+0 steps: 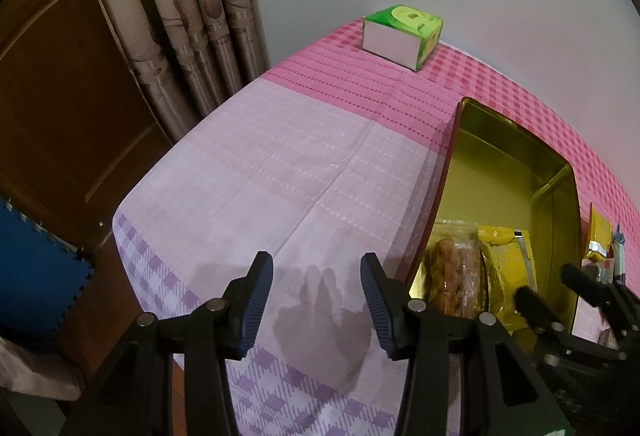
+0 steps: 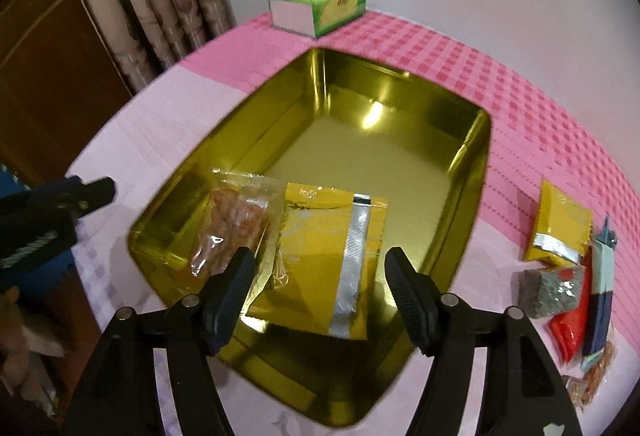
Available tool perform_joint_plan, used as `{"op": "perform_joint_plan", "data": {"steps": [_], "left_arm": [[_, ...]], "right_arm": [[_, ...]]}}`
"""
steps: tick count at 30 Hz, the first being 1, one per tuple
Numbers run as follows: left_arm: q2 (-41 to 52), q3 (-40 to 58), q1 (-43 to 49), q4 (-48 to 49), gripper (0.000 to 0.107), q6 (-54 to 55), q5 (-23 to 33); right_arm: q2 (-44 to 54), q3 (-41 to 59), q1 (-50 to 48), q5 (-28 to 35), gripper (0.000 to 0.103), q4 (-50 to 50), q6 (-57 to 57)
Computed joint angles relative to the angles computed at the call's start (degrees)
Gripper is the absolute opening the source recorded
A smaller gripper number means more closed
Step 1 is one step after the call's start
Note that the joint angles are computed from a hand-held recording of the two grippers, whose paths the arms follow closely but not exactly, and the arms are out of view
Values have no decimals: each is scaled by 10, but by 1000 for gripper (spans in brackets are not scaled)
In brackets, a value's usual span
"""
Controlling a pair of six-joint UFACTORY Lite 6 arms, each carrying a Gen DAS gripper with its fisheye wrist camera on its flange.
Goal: Organize snacks
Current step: 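Carry the yellow bag into the tin and open the right gripper, then grasp a second clear bag of orange biscuits with the right gripper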
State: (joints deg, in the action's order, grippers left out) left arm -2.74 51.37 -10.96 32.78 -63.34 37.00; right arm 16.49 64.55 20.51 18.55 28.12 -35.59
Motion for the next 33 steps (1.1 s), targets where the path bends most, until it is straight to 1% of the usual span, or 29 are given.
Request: {"op": "perform_joint_plan", "data": {"steps": [4,6,12,16,19,22,26,29,33], "left_arm": [[4,4,-12,10,47,-6,5],[6,7,-20,15,47,-10,8],[17,18,-39,24,47,-14,14],[18,22,-50,31,47,-19,18],[18,25,-58,36,47,-21,20],[20,29,-65,46,47,-27,23],[21,32,-85,67,47,-40,25],[25,40,-107,77,47,-49,30],[39,62,-150,81,47,-55,52]], "right_arm": [[-59,-43,-54,19,66,65,-86],[-81,-57,-90,28,66,76,-114],[-100,-57,-249,60,66,94,-196],[-55,-14,-358,68,67,78,-213],[-3,37,-423,79,69,60,-207],[41,74,-467,89,71,52,-204],[89,106,-496,91,71,50,-207],[107,110,-513,94,72,65,-230],[128,121,-511,97,72,64,-222]]}}
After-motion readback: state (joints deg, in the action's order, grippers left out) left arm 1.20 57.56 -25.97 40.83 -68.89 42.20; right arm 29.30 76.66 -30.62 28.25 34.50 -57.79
